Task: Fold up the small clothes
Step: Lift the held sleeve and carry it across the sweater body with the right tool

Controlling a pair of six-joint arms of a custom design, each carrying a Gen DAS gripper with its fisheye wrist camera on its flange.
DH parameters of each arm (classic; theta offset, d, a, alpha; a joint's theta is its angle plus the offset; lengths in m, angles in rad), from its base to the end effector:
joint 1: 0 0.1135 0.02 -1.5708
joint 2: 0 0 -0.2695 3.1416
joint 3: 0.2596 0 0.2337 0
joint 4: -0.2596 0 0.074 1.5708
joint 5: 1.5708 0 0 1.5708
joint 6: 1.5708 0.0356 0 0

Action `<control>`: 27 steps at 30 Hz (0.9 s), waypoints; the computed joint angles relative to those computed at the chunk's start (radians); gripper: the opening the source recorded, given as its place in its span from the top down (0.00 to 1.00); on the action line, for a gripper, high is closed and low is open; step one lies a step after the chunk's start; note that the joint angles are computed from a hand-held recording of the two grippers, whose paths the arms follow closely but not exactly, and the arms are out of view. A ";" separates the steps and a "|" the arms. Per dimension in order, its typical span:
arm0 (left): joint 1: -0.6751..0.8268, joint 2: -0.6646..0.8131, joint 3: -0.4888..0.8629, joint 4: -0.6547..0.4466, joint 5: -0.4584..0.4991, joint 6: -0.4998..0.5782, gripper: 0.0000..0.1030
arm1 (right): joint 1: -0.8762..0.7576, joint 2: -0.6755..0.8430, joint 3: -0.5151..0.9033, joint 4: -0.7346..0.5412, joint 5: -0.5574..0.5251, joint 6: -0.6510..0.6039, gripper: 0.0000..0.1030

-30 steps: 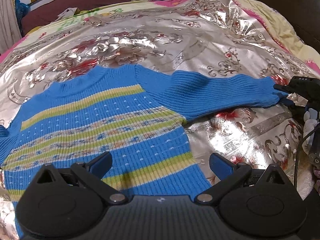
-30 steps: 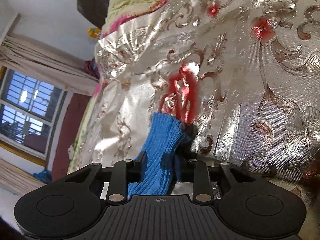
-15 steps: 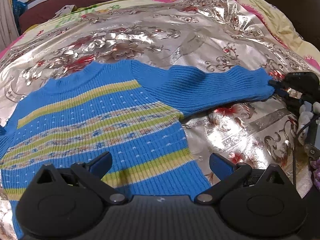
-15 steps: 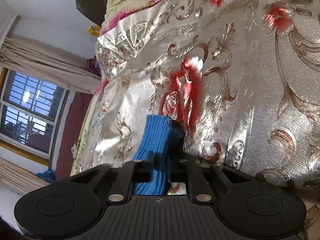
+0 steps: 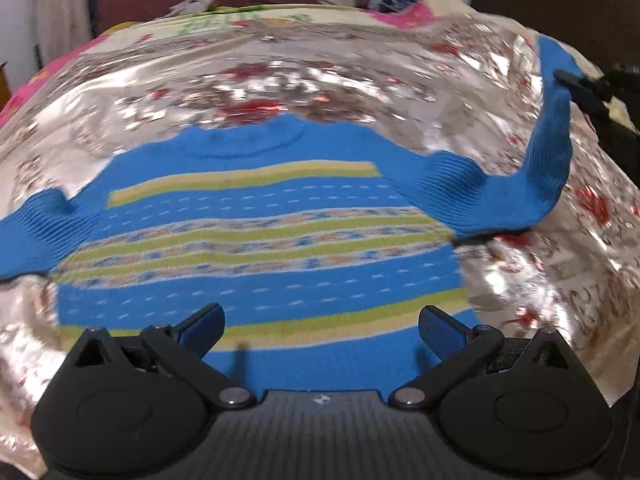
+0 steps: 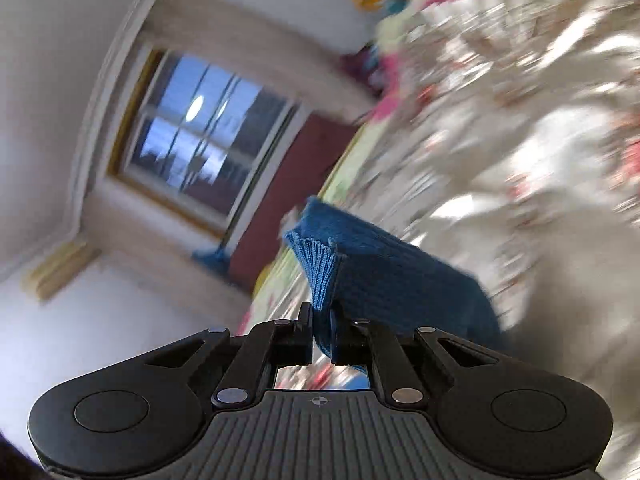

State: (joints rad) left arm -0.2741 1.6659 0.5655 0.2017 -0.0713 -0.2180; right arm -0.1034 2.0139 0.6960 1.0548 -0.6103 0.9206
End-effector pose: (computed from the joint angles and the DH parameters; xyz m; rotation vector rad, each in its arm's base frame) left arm 0.2602 -0.0705 0.1219 0.0385 2.4702 -0.1247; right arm 0.3500 -0.0158 0.1265 0.5261 1.8636 1.1172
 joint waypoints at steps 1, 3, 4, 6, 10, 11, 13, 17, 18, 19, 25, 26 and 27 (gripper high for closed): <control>0.028 -0.018 -0.027 0.017 0.009 0.009 0.00 | 0.049 -0.012 0.022 -0.040 0.015 -0.016 0.91; 0.087 -0.051 -0.081 0.055 0.023 0.028 0.00 | 0.157 -0.019 0.077 -0.128 0.056 -0.059 0.92; 0.116 -0.067 -0.107 0.073 0.030 0.037 0.00 | 0.206 -0.016 0.115 -0.175 0.074 -0.080 0.92; 0.189 -0.096 -0.156 0.112 0.054 0.059 0.00 | 0.297 0.006 0.197 -0.264 0.099 -0.110 0.92; 0.323 -0.128 -0.231 0.175 0.107 0.111 0.00 | 0.471 0.071 0.376 -0.447 0.171 -0.183 0.92; 0.347 -0.133 -0.245 0.188 0.113 0.124 0.00 | 0.507 0.095 0.422 -0.491 0.188 -0.208 0.92; 0.396 -0.139 -0.269 0.213 0.125 0.153 0.00 | 0.577 0.145 0.514 -0.576 0.230 -0.259 0.92; 0.481 -0.148 -0.304 0.260 0.168 0.206 0.00 | 0.659 0.241 0.645 -0.709 0.247 -0.325 0.92; 0.499 -0.145 -0.310 0.272 0.181 0.215 0.00 | 0.678 0.255 0.666 -0.737 0.259 -0.341 0.92; 0.510 -0.138 -0.311 0.282 0.192 0.218 0.00 | 0.689 0.272 0.688 -0.764 0.268 -0.364 0.92; 0.545 -0.099 -0.311 0.310 0.250 0.220 0.00 | 0.723 0.345 0.788 -0.909 0.249 -0.417 0.88; 0.548 -0.103 -0.314 0.312 0.254 0.220 0.00 | 0.722 0.342 0.783 -0.909 0.236 -0.417 0.87; 0.550 -0.099 -0.316 0.319 0.259 0.218 0.00 | 0.722 0.332 0.768 -0.907 0.228 -0.424 0.87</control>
State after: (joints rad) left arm 0.2758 1.5667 0.2496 0.5204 0.1876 0.0003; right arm 0.6182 2.3463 1.4640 0.1478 -0.3827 0.4962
